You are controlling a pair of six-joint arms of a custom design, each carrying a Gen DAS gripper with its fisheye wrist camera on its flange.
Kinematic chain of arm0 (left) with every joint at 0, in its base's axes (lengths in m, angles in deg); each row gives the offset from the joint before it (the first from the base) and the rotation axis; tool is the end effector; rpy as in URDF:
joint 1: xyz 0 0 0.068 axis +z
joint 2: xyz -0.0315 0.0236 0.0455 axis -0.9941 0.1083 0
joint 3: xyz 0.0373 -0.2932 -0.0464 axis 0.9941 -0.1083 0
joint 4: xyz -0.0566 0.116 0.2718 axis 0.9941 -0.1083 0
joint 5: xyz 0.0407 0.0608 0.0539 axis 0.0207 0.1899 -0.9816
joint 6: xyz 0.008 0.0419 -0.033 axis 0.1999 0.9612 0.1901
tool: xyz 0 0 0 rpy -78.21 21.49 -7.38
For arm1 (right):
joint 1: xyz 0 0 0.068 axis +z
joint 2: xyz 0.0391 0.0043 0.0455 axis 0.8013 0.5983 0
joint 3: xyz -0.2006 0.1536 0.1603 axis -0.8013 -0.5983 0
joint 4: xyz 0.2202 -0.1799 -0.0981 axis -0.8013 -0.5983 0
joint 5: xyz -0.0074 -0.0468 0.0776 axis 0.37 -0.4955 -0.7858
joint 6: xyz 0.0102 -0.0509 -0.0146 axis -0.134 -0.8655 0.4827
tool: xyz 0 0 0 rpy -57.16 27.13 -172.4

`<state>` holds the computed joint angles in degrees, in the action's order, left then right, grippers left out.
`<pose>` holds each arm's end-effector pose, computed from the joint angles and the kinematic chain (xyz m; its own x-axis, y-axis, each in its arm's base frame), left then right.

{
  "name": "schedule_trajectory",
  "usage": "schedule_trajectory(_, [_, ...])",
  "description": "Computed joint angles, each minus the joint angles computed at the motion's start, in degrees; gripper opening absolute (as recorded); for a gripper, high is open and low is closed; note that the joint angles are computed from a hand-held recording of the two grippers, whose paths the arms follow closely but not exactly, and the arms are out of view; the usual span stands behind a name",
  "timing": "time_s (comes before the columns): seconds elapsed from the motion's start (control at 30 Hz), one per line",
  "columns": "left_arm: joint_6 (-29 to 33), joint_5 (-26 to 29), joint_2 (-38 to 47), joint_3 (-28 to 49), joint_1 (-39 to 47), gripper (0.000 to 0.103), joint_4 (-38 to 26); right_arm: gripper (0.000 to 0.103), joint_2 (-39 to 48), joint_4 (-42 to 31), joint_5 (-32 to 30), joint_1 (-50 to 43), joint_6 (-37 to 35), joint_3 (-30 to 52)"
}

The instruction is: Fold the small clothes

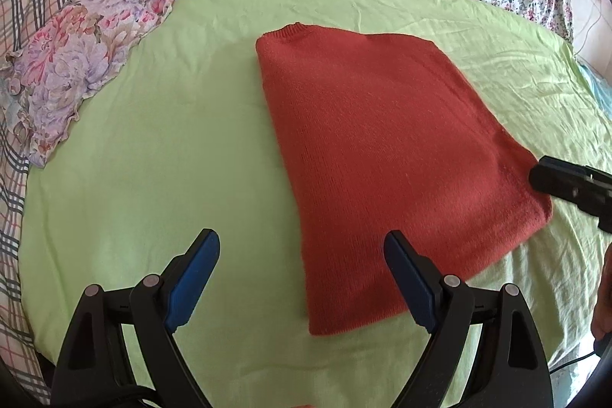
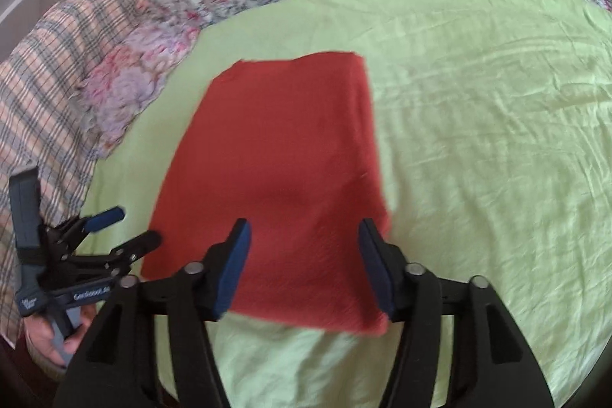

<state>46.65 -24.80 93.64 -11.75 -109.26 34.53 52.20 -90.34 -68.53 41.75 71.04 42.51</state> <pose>0.2570 -0.1094 0.1329 -0.8190 -0.0096 -0.5737 -0.0627 0.9954 0.0728 0.3001 -0.0430 0.1683 -0.8253 -0.0429 -0.5630 -0.2613 0.9129 0.3135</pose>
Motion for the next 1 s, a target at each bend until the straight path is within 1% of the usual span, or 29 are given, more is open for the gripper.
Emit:
schedule_trajectory(0.1, [-0.7, -1.3, -1.9, -1.6, -1.2, 0.088, -0.3, 0.073, -2.1, 0.0, 0.4, 1.3, -0.6, -2.0])
schedule_trajectory(0.17, [-1.2, -2.0, -2.6, -2.3, -1.8, 0.088, -0.6, 0.081, -3.4, 0.0, 0.4, 1.7, -1.0, -3.2])
schedule_trajectory(0.27, [-2.0, -2.7, -2.9, -3.0, -2.5, 0.088, -1.0, 0.087, -5.3, 0.4, 2.0, 2.7, -1.8, -5.0])
schedule_trajectory(0.4, [-2.4, -3.9, -2.8, -3.1, -2.8, 0.088, -1.6, 0.087, -4.8, 0.4, 4.0, 3.8, -2.3, -5.4])
schedule_trajectory(0.63, [-1.9, -5.9, -3.0, -2.4, -3.3, 0.088, -2.2, 0.089, -4.8, -0.1, 5.2, 4.6, -3.7, -4.8])
schedule_trajectory(0.77, [-0.2, -6.5, -2.3, -1.3, -2.7, 0.089, -2.0, 0.091, -4.3, -0.1, 7.2, 5.5, -4.5, -3.8])
schedule_trajectory(1.0, [1.8, -5.1, -0.8, 0.0, -1.0, 0.089, -1.0, 0.092, -0.8, -0.4, 8.1, 5.4, -4.1, -0.8])
